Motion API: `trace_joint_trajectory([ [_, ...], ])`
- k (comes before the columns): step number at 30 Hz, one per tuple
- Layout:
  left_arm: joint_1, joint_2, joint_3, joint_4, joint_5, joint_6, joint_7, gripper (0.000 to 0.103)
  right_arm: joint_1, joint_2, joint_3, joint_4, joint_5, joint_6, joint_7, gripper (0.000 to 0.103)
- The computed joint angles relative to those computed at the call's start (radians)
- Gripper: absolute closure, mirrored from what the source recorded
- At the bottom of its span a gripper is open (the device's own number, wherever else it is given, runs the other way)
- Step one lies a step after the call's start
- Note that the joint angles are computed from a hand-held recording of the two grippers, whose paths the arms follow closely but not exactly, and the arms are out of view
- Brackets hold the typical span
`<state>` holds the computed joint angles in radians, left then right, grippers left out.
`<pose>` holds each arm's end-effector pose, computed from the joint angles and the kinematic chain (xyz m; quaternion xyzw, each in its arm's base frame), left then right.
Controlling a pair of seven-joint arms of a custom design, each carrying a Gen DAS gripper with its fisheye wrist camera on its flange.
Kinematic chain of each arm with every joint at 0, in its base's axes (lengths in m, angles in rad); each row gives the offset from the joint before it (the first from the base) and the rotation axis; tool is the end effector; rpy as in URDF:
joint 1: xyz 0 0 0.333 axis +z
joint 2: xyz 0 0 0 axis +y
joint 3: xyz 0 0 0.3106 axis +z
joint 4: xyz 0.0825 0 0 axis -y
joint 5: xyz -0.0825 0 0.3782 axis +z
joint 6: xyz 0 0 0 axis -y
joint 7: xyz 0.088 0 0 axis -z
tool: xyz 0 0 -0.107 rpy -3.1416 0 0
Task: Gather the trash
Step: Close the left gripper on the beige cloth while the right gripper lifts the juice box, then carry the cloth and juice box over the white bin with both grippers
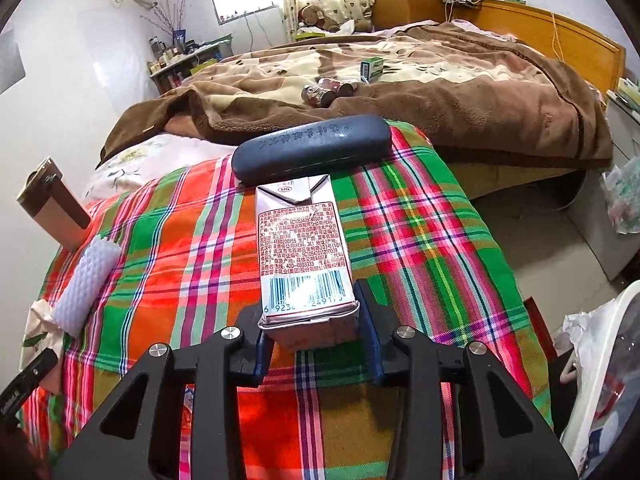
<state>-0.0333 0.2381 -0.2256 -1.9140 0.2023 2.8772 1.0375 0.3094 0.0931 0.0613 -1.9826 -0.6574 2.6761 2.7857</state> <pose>0.6284 -0.1673 0.4582 -0.7000 0.6171 -0.3170 0.1690 0.5639 0.2382 0.4799 -0.5382 0.7634 -0.2191 0.2822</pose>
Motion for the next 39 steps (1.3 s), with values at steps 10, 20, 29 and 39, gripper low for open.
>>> trace_joint_trajectory([
  [10,-0.016,-0.074,0.013,-0.082,0.034,0.027,-0.039,0.076,-0.008,-0.066,0.004,-0.072,-0.026,0.031,0.032,0.065],
  [20,-0.065,-0.182,0.015,-0.176,0.037,0.053,-0.026,0.076,-0.027,-0.177,0.017,-0.184,-0.025,0.089,0.044,0.065],
  [29,-0.14,-0.271,0.017,-0.237,0.06,0.075,-0.034,0.076,-0.058,-0.324,0.035,-0.312,-0.033,0.099,0.056,0.065],
  [39,-0.24,-0.31,0.005,-0.252,0.047,0.091,0.002,0.076,-0.102,-0.502,0.045,-0.463,-0.027,0.115,0.072,0.065],
])
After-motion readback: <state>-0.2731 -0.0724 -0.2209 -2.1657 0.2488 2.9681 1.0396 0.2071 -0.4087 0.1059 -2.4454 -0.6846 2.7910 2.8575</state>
